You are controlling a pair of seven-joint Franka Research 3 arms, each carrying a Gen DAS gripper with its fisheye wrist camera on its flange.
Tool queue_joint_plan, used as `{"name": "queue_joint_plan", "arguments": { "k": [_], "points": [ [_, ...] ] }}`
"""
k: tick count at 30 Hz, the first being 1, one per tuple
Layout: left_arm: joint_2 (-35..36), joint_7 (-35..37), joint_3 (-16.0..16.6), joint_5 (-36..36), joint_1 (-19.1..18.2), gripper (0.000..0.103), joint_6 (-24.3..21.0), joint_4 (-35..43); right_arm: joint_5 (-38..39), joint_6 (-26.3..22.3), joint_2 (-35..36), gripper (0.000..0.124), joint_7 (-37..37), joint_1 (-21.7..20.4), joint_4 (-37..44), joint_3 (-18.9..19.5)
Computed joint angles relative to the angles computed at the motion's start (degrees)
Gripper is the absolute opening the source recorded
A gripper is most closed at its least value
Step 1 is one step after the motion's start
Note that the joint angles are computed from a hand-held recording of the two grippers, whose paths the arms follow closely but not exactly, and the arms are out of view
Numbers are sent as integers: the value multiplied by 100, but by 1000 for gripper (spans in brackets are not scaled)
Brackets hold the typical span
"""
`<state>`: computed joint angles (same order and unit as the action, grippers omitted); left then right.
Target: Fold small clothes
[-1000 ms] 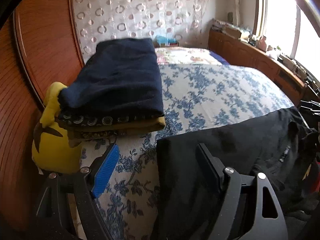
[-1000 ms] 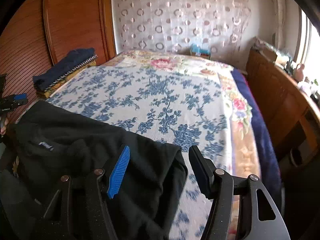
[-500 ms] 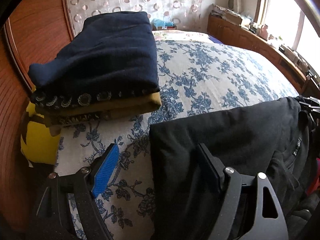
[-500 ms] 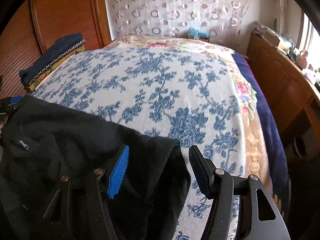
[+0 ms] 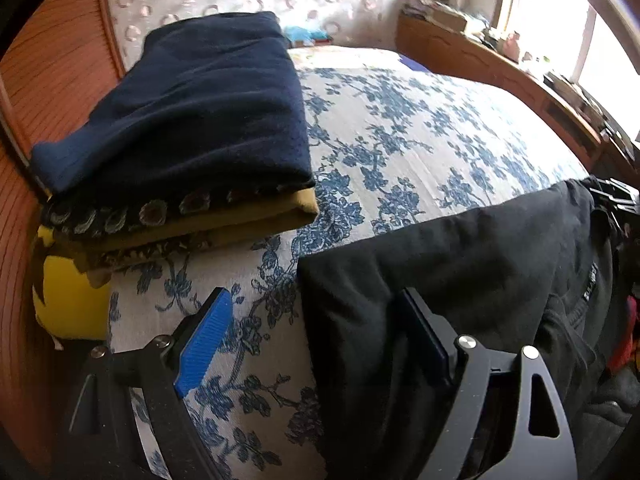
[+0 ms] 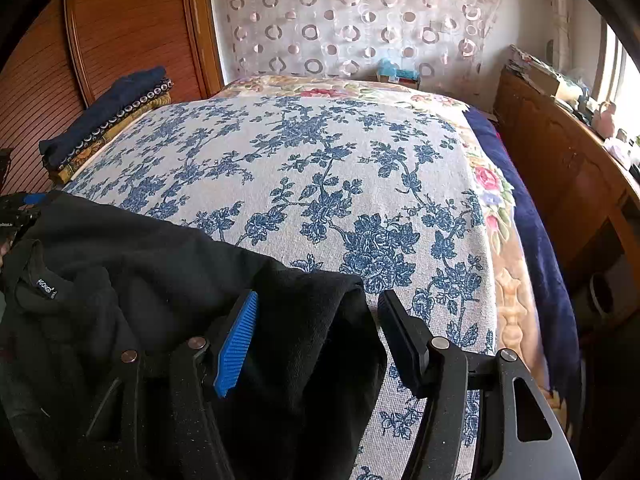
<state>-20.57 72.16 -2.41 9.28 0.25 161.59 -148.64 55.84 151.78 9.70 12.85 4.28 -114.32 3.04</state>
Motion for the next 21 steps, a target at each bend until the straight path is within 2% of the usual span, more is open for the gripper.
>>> {"name": "queue_joint_plan", "arguments": {
  "k": [3,6,9,11,12,13,15,16,18,20,21],
  "points": [
    [129,355,178,-219,-155,85,-121,170,4,0,5,64,0,0,2,2],
    [221,550,179,-347,-173,85,-245,306,38,8,8,64,-31,-6,0,7],
    [253,794,215,-532,-241,77,-228,347,46,11,12,64,-41,-7,0,7],
    [231,1026,281,-753,-351,59,-212,351,46,10,15,64,-41,-7,2,8],
    [196,1097,281,-835,-387,56,-198,319,53,9,15,64,-49,-9,0,8],
    [193,1173,283,-899,-418,47,-192,320,58,15,16,64,-52,-7,0,10],
    [201,1372,329,-1123,-554,31,-218,366,65,-8,18,64,-52,-12,7,9],
    [187,1486,359,-1257,-627,19,-246,370,34,-59,21,63,-10,-14,26,1],
    [152,1334,162,-1140,-511,15,-245,354,-94,-226,7,51,14,-20,62,-13],
    [81,1016,-66,-846,-344,13,-164,284,-300,-521,-28,24,36,-25,98,-37],
    [-7,820,-153,-744,-296,12,-31,201,-340,-630,-41,19,15,-28,108,-41]
  ]
}}
